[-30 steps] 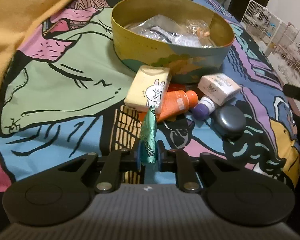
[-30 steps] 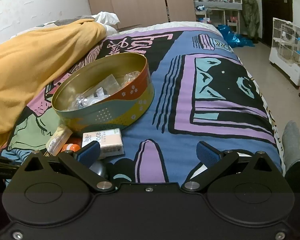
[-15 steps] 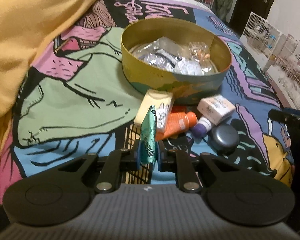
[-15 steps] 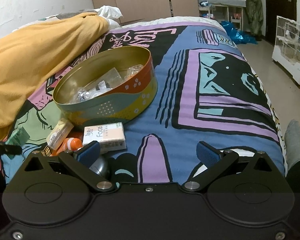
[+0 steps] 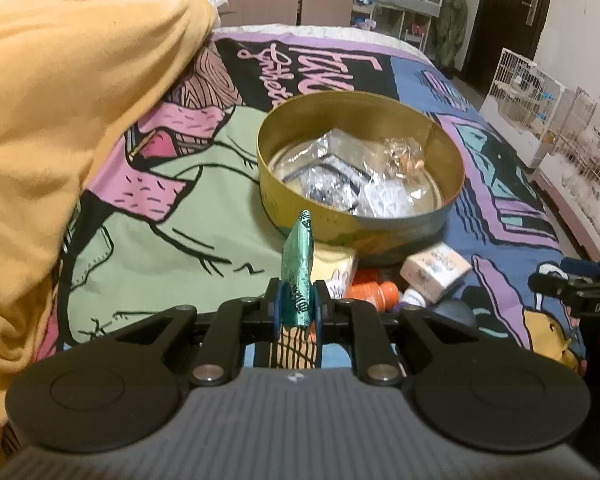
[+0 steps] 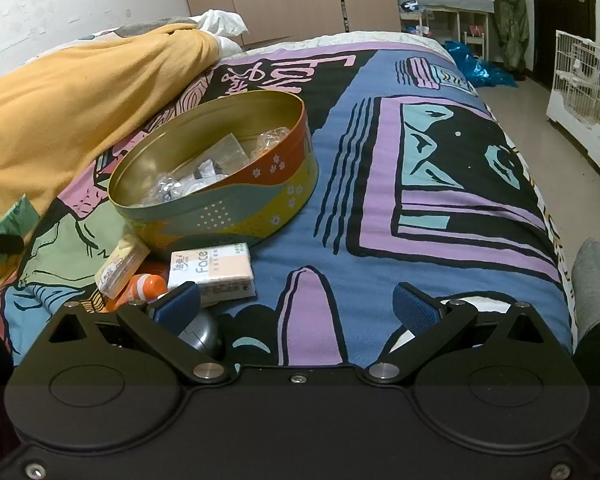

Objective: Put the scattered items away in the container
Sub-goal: 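Carry the green packet over the gold tin and open the left tool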

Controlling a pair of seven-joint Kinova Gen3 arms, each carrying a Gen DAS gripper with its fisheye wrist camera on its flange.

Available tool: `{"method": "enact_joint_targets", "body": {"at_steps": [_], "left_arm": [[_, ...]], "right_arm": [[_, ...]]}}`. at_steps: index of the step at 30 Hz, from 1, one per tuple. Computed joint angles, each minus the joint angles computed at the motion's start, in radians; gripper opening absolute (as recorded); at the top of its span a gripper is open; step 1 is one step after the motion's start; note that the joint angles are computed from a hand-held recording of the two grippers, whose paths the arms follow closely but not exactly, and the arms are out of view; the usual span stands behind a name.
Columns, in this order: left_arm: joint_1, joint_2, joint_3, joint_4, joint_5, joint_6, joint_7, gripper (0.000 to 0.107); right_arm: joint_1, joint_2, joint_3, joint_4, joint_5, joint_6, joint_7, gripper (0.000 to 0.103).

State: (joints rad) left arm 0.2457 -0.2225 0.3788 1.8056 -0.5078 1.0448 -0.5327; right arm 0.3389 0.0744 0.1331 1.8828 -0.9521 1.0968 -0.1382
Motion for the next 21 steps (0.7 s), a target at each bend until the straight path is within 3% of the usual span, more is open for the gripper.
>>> {"method": "enact_joint_targets", "body": {"at_steps": [21], "left_arm": [[0.026,0.052,-0.002,-0.086,-0.081,-0.022,-0.026,0.018]], "right_arm": [[-0.013,0.0,-0.006,-0.002,0.028,-0.013,-0.018,0.103]]}}
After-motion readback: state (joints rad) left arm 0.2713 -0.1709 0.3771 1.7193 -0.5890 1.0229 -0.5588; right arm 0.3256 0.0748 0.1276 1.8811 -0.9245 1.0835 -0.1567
